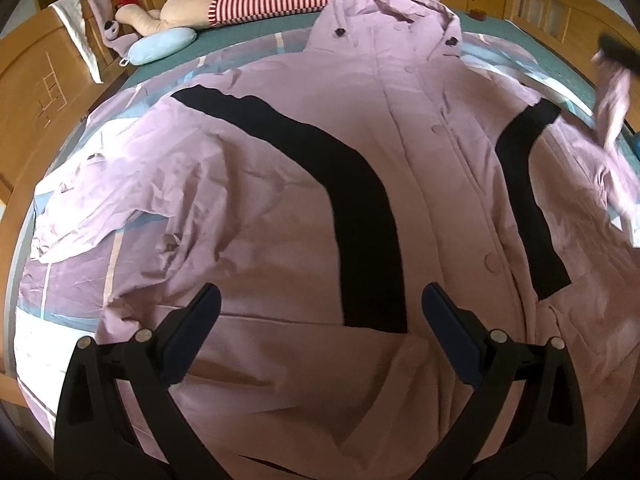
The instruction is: Fold large clothes
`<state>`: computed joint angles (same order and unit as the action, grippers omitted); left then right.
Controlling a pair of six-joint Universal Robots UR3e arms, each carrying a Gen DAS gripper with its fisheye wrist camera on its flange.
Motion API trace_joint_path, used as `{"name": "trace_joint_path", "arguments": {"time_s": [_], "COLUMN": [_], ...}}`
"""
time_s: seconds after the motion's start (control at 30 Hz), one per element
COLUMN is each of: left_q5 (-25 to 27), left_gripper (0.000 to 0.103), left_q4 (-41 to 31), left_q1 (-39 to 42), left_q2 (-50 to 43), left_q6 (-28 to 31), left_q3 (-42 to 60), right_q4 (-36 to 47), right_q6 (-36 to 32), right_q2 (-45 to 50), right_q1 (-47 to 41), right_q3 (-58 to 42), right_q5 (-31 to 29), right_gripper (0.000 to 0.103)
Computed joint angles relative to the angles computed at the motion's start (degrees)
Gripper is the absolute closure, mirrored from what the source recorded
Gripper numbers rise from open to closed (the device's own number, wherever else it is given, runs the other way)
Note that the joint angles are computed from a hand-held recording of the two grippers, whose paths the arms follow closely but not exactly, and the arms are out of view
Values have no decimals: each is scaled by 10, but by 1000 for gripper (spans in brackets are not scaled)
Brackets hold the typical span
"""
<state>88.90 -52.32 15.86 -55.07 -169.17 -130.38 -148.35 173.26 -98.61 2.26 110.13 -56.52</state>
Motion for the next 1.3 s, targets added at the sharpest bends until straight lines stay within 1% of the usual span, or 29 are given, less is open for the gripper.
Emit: {"name": "trace_joint_path", "arguments": {"time_s": [0.03, 0.1, 0.13, 0.17, 0.2, 0.23, 0.27, 0.3, 0.4, 0.47, 0.5, 0.57, 0.6, 0.63, 0.67, 0.7, 0.77, 0.8, 0.83, 0.9, 0.93, 1.0, 1.03, 1.1, 1.13, 1.2, 1.23, 1.27, 1.3], "left_q5": [-10, -32, -45, -51, -56, -59, -63, -66, -72, -55, -45, -30, -22, -17, -6, 2, 25, 34, 50, 68, 70, 50, 24, -28, -57, -110, -128, -145, -163], "left_gripper": [2, 2, 2, 2, 2, 2, 2, 2, 2, 2, 2, 2, 2, 2, 2, 2, 2, 2, 2, 2, 2, 2, 2, 2, 2, 2, 2, 2, 2], "left_q4": [-11, -33, -48, -55, -61, -67, -72, -76, -81, -63, -50, -32, -18, -12, -2, 5, 42, 63, 86, 105, 108, 94, 76, 40, 20, -13, -28, -42, -58], "left_q1": [14, 39, 55, 62, 68, 73, 76, 77, 75, 54, 41, 20, 9, 1, -14, -23, -43, -50, -60, -64, -58, -27, -2, 46, 73, 125, 146, 168, 190], "left_q2": [8, 24, 34, 39, 42, 45, 45, 46, 40, 24, 13, -6, -24, -39, -64, -80, -111, -124, -146, -171, -178, -169, -158, -134, -121, -91, -75, -62, -52], "left_q6": [5, 17, 25, 29, 32, 35, 36, 36, 33, 20, 13, 2, -4, -7, -11, -12, -19, -19, -18, -17, -17, -16, -13, -3, 5, 24, 32, 42, 51], "left_q3": [2, 6, 8, 10, 11, 12, 14, 15, 18, 15, 14, 13, 18, 25, 41, 52, 75, 82, 94, 112, 119, 123, 126, 131, 136, 137, 133, 130, 128], "right_q4": [-4, -16, -40, -63, -92, -97, -88, -66, -7, -21, -36, -51, -55, -54, -69, -79, -83, -99, -124, -146, -151, -162, -154, -134, -115, -68, -50, -41, -46], "right_q6": [8, 37, 73, 109, 140, 155, 154, 144, 92, 52, 25, 4, -8, -12, -14, -12, 15, 21, 13, 15, 26, 36, 41, 41, 31, -8, -27, -40, -43], "right_q2": [3, -19, -32, -53, -59, -49, -22, -2, 72, 133, 172, 221, 250, 299, 324, 330, 325, 319, 300, 245, 202, 128, 84, 45, 51, 78, 91, 102, 106], "right_q1": [2, -25, -69, -93, -112, -123, -123, -129, -124, -73, -38, 23, 31, 55, 57, 57, 51, 63, 63, 63, 60, 45, 28, 25, 47, 111, 137, 166, 184], "right_q3": [-5, 2, 14, 32, 43, 34, 11, -9, -59, -85, -100, -116, -128, -159, -166, -166, -167, -168, -150, -123, -104, -62, -43, -24, -35, -68, -83, -93, -91], "right_q5": [-15, -39, -59, -90, -135, -210, -267, -306, -348, -392, -427, -496, -513, -562, -582, -589, -578, -592, -581, -532, -479, -353, -246, -102, -80, -96, -118, -153, -178], "right_gripper": [98, 65, 25, 12, 12, 12, 12, 12, 12, 12, 12, 12, 12, 14, 37, 54, 92, 93, 94, 94, 94, 94, 94, 94, 94, 86, 71, 48, 36]}}
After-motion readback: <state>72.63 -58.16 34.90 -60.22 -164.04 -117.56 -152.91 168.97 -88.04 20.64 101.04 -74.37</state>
